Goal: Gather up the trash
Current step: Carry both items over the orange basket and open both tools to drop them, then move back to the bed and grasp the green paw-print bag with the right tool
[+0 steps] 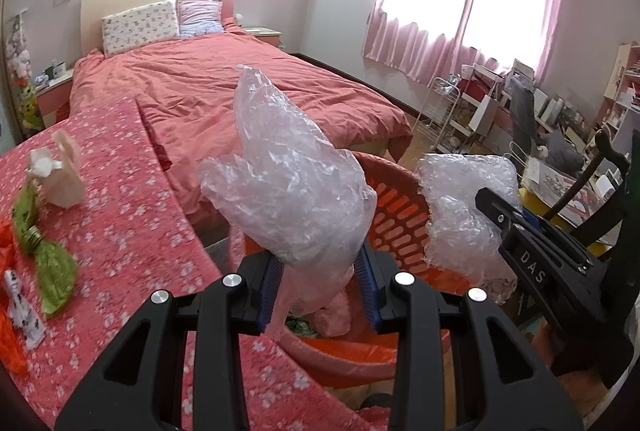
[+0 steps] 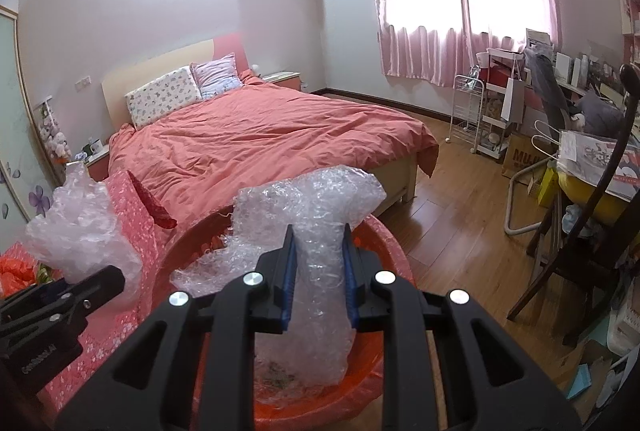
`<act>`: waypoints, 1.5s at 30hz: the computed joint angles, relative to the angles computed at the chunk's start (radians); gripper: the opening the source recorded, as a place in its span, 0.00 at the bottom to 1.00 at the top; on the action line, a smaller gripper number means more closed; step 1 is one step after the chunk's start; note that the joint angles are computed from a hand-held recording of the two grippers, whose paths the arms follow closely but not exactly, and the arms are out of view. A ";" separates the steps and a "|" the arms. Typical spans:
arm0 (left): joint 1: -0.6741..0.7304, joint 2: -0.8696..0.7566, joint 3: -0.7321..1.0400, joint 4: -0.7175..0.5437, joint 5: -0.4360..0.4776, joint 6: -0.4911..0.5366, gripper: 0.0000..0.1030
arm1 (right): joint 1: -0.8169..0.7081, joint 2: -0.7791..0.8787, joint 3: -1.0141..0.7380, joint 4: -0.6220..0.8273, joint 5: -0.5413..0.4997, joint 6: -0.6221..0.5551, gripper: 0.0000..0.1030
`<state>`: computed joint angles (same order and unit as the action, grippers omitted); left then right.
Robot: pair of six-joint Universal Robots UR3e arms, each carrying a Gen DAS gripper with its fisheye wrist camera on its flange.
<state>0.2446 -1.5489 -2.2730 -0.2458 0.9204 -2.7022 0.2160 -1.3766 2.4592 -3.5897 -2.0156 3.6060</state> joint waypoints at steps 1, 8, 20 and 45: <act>-0.005 -0.005 0.004 0.002 0.000 -0.003 0.34 | -0.006 0.002 0.004 -0.008 0.004 0.000 0.21; -0.038 -0.048 0.039 0.003 0.002 -0.009 0.35 | -0.031 0.015 0.030 -0.050 0.026 0.002 0.23; -0.059 -0.092 0.059 0.022 0.044 -0.054 0.59 | -0.137 0.014 0.075 -0.106 0.173 0.003 0.44; 0.483 0.248 -0.204 -0.140 -0.013 0.233 0.80 | 0.243 0.151 -0.304 0.166 -0.080 0.007 0.80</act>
<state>0.7277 -1.3005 -2.4766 -0.3858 0.9077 -2.4687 0.4587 -1.2261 2.1555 -3.4233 -2.0959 3.6133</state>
